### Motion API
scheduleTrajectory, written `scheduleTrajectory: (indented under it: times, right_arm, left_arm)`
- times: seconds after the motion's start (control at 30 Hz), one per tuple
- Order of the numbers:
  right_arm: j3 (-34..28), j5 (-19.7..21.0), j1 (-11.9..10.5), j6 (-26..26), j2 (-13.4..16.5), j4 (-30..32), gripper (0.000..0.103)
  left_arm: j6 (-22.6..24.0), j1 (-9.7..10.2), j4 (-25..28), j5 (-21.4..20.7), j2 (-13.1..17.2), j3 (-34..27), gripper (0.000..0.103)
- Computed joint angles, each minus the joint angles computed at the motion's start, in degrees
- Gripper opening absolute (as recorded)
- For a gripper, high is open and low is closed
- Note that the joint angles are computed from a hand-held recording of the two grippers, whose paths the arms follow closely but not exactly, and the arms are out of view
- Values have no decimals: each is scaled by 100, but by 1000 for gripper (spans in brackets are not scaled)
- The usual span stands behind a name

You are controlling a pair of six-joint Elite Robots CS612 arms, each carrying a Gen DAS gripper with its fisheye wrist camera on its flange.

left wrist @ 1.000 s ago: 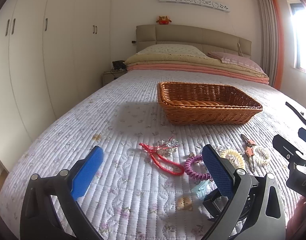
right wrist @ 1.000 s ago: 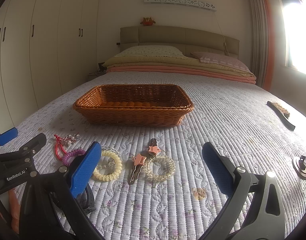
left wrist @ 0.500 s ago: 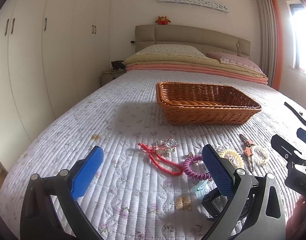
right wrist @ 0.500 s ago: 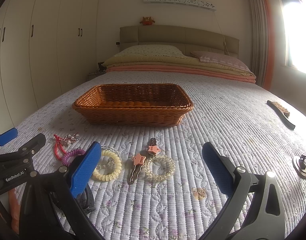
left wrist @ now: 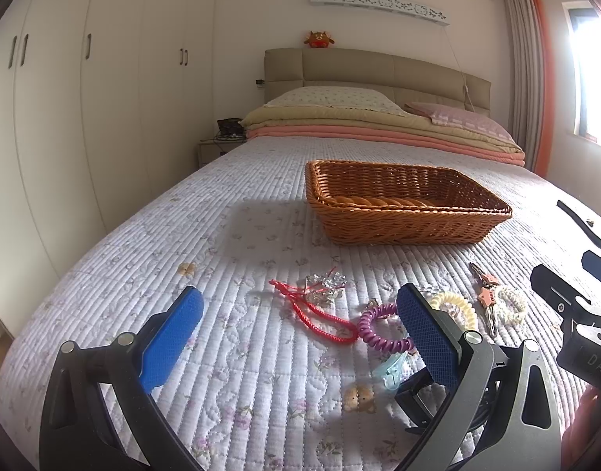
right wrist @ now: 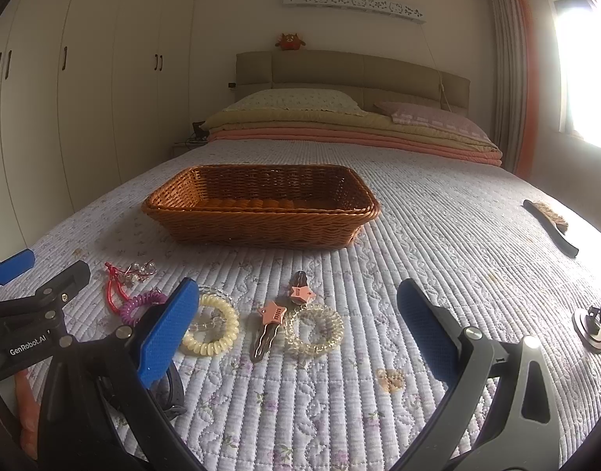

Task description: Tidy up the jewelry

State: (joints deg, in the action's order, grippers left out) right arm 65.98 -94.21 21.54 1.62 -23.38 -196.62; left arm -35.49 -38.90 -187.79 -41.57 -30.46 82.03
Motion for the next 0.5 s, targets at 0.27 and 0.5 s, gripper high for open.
scheduleTrajectory:
  times: [0.27,0.5]
  right_arm:
    - [-67,4,-28,75,42,24,95]
    - [-5,264,-143,350,-137,899,68]
  left_arm:
    - [-20,24,-47,-133,-5,22,96]
    - [-174,206,172,-1168,-242,250,82]
